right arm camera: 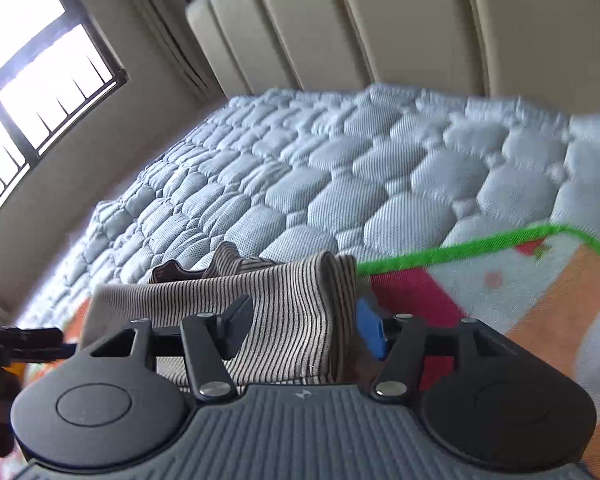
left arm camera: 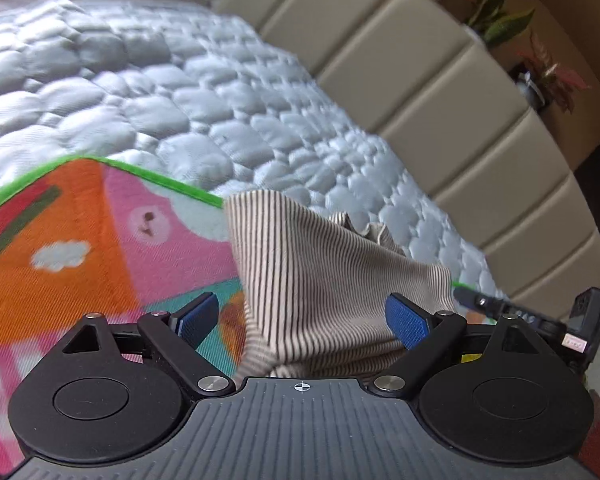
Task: Fold clothes
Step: 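Grasp the folded shirt with the left gripper while the right gripper grasps it too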
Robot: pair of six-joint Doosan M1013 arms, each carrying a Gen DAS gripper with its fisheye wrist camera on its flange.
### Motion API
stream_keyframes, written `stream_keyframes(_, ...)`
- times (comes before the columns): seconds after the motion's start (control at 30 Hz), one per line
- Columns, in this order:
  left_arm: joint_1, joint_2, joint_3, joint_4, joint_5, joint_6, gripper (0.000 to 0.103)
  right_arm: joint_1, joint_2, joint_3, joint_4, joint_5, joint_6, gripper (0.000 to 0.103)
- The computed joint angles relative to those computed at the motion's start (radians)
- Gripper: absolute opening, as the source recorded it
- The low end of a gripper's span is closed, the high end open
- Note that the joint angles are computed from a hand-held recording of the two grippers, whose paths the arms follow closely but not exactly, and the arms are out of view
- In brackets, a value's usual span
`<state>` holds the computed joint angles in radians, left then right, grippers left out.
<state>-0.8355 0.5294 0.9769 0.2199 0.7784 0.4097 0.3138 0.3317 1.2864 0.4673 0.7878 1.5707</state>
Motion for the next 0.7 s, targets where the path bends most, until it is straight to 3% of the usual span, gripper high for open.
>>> stream_keyframes(0.1,0.037,0.063,-0.103,-0.155,0.089,0.13,0.093,-0.005,0.037,-0.02,0.035,0.022,0.007,0.058)
stream_keyframes(0.2,0.046,0.13,-0.206,-0.135,0.196,0.145,0.089,0.007,0.066,-0.044,0.046,0.005,-0.045,0.058)
stream_keyframes(0.27,0.046,0.159,-0.246,-0.111,0.222,0.128,0.086,0.016,0.083,-0.072,0.048,0.012,-0.063,0.045)
stream_keyframes(0.3,0.043,0.172,-0.27,-0.092,0.244,0.135,0.08,0.019,0.09,-0.087,0.042,0.025,-0.068,0.034)
stream_keyframes(0.33,0.041,0.185,-0.294,-0.073,0.266,0.142,0.063,0.022,0.083,-0.089,0.033,0.025,-0.087,0.026)
stream_keyframes(0.37,0.038,0.198,-0.32,-0.055,0.288,0.15,0.05,0.025,0.077,-0.09,0.023,0.026,-0.106,0.024)
stream_keyframes(0.47,0.032,0.203,-0.351,-0.042,0.333,0.175,0.03,0.023,0.041,-0.077,0.051,0.04,-0.182,0.021)
stream_keyframes(0.7,-0.031,0.131,-0.33,0.021,0.402,0.242,0.028,0.049,-0.101,0.017,0.013,0.085,-0.28,0.02)
